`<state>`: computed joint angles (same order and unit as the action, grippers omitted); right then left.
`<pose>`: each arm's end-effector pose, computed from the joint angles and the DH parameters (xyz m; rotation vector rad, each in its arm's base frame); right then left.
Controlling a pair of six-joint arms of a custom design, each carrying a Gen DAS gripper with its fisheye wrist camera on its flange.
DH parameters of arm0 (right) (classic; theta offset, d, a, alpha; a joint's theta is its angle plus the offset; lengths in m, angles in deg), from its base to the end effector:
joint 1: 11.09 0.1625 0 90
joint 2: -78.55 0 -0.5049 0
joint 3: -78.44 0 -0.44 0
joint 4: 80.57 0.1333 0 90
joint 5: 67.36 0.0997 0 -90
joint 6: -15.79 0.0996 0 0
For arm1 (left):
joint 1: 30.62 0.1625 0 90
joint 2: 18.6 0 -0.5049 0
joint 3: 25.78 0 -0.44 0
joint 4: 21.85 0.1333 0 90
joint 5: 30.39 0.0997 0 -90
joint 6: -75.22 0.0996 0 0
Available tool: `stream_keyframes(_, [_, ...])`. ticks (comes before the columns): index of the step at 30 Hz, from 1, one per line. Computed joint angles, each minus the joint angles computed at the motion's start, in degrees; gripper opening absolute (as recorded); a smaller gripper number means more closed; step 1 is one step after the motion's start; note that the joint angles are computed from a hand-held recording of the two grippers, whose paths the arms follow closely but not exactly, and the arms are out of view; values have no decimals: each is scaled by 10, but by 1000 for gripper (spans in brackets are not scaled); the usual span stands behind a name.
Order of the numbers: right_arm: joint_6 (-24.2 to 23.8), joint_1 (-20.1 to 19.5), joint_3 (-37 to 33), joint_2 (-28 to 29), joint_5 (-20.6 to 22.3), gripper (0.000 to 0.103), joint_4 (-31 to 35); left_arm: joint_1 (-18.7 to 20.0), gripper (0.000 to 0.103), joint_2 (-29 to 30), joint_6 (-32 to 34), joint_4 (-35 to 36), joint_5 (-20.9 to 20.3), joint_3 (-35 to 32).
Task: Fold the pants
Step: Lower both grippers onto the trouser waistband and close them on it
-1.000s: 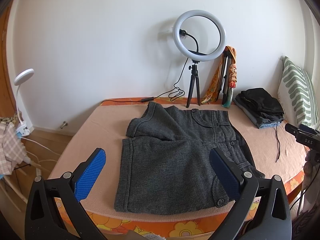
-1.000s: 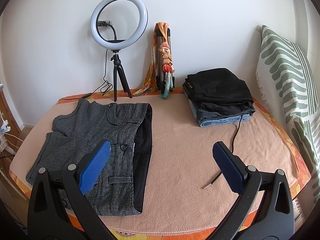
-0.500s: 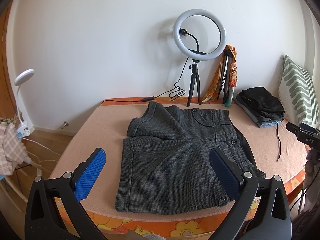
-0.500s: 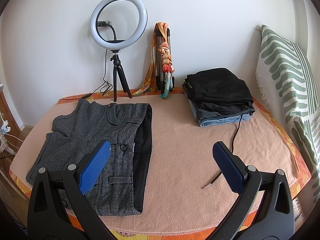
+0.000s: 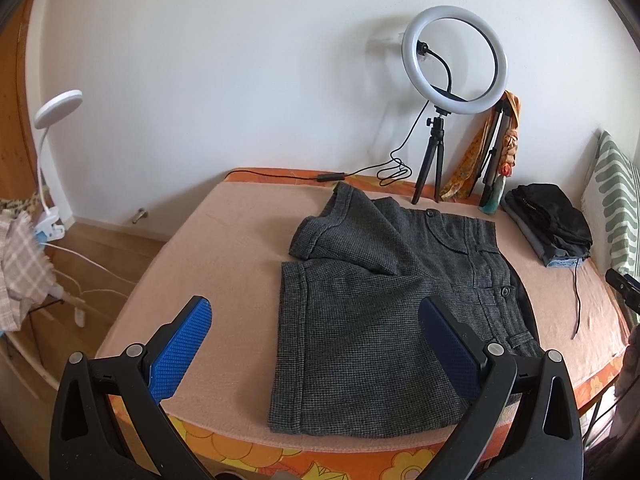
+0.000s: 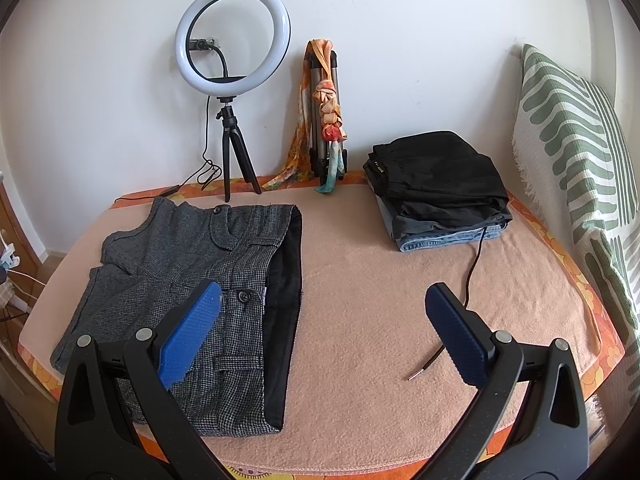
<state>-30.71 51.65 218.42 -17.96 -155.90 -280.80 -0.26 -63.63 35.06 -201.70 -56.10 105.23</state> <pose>-0.0592 -0.4115 0.4138 0.3846 -2.1589 1.1724 -0.3101 -0.4401 0.0444 0.3296 2.1994 -1.1171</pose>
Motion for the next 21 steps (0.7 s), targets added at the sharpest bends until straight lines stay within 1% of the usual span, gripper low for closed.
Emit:
stream_keyframes(3, [8, 5, -10, 8, -5, 103, 12, 19, 101, 5, 63, -92, -30, 5])
stream_keyframes(5, [13, 11, -19, 15, -10, 103, 23, 32, 101, 4, 95, -113, -49, -2])
stream_keyframes(8, [14, 19, -34, 29, -15, 103, 36, 53, 101, -2, 122, -96, -55, -21])
stream_keyframes(11, [17, 27, -51, 46, -23, 103, 47, 81, 101, -6, 146, -73, -62, -47])
stream_keyframes(13, [24, 34, -66, 56, -28, 103, 72, 102, 100, -5, 153, -57, -63, -67])
stream_keyframes(15, [26, 37, -79, 65, -24, 103, 94, 125, 100, -4, 170, -41, -82, -89])
stream_keyframes(18, [11, 44, -96, 91, -30, 103, 88, 155, 100, 2, 181, -19, -109, -120])
stream_keyframes(21, [-2, 45, -117, 114, -29, 103, 96, 183, 100, 10, 182, 1, -151, -149])
